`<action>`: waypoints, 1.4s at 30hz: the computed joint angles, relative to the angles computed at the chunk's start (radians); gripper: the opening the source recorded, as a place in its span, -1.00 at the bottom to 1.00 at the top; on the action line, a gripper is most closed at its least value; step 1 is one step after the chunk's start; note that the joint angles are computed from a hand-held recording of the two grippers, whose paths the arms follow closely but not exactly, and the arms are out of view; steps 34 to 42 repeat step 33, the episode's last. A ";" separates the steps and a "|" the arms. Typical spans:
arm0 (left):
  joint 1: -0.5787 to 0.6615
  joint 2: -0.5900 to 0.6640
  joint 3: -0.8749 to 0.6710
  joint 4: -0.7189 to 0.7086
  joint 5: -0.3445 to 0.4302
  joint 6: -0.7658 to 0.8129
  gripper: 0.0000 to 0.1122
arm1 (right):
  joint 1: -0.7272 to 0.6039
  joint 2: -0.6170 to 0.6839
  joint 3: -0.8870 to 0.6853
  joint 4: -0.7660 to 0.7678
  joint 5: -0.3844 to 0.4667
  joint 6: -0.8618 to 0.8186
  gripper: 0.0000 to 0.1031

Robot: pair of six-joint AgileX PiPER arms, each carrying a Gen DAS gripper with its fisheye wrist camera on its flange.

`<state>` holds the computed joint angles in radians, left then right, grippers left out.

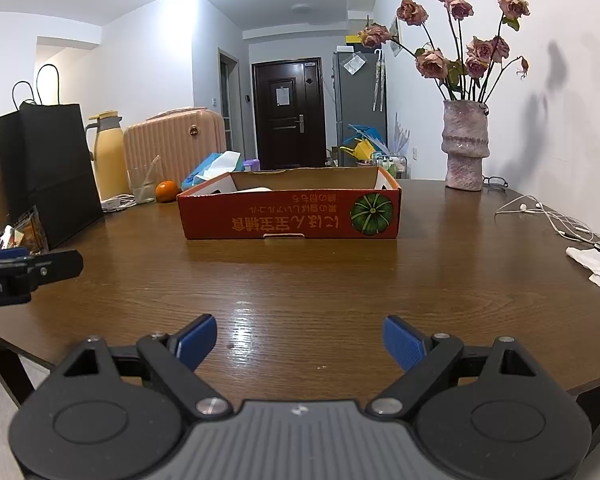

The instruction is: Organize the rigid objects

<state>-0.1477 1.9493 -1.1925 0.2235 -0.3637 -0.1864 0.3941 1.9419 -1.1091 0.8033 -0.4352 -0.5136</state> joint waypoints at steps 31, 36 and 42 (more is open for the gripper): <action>-0.012 -0.009 0.040 -0.089 -0.078 0.039 0.84 | -0.003 0.004 -0.003 0.014 -0.002 -0.004 0.74; -0.007 -0.009 0.040 -0.040 -0.077 0.003 0.84 | -0.002 0.005 -0.002 0.014 -0.003 -0.004 0.74; -0.007 -0.009 0.040 -0.040 -0.077 0.003 0.84 | -0.002 0.005 -0.002 0.014 -0.003 -0.004 0.74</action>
